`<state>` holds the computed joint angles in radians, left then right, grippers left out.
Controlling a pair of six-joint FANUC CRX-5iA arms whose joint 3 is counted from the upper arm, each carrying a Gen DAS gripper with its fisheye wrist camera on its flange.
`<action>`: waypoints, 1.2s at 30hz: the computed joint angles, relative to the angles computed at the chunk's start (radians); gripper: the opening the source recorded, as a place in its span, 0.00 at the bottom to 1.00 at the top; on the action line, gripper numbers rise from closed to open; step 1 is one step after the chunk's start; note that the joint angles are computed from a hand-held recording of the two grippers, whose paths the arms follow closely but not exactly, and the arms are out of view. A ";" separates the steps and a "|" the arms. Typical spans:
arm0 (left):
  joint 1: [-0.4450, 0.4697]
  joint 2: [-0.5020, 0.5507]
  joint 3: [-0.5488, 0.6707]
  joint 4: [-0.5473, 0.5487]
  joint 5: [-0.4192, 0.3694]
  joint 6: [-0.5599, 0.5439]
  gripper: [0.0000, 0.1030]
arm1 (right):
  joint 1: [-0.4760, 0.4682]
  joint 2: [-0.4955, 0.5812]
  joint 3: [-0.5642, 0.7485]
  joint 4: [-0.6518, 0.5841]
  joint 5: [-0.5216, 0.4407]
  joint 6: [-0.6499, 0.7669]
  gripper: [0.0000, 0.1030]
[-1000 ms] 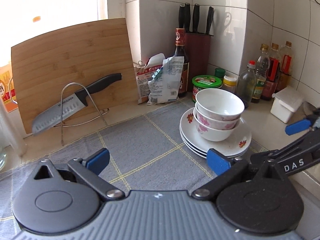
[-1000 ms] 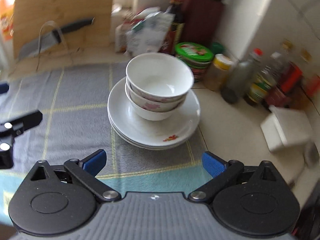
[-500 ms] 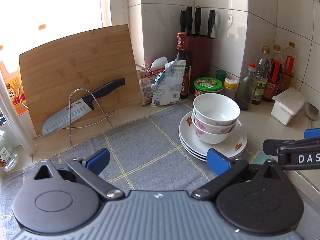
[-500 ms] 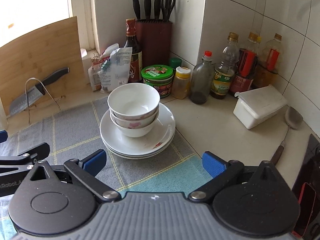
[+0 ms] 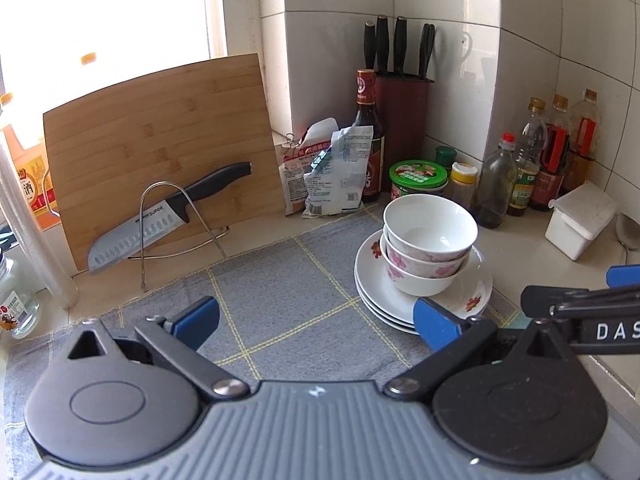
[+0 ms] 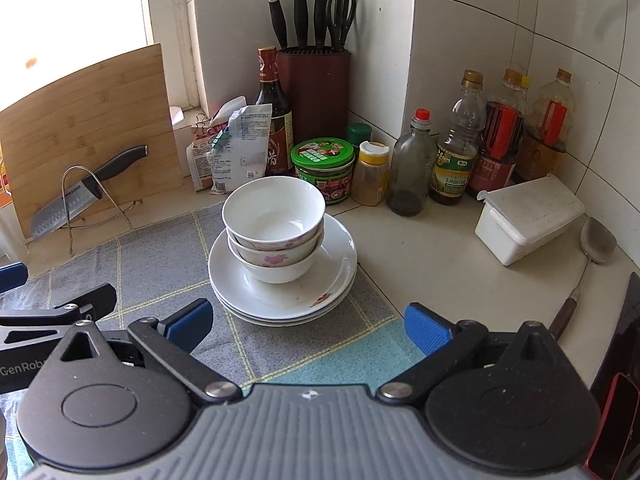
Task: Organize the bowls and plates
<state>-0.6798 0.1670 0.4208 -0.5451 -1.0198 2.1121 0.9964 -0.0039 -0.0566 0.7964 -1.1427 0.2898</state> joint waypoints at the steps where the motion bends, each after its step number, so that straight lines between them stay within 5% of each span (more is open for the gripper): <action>1: -0.001 0.001 0.001 -0.002 0.000 0.000 0.99 | -0.001 -0.002 -0.001 -0.002 0.002 0.000 1.00; 36: -0.011 0.001 0.004 -0.012 0.002 0.004 0.99 | -0.006 -0.026 -0.018 -0.008 0.017 -0.002 1.00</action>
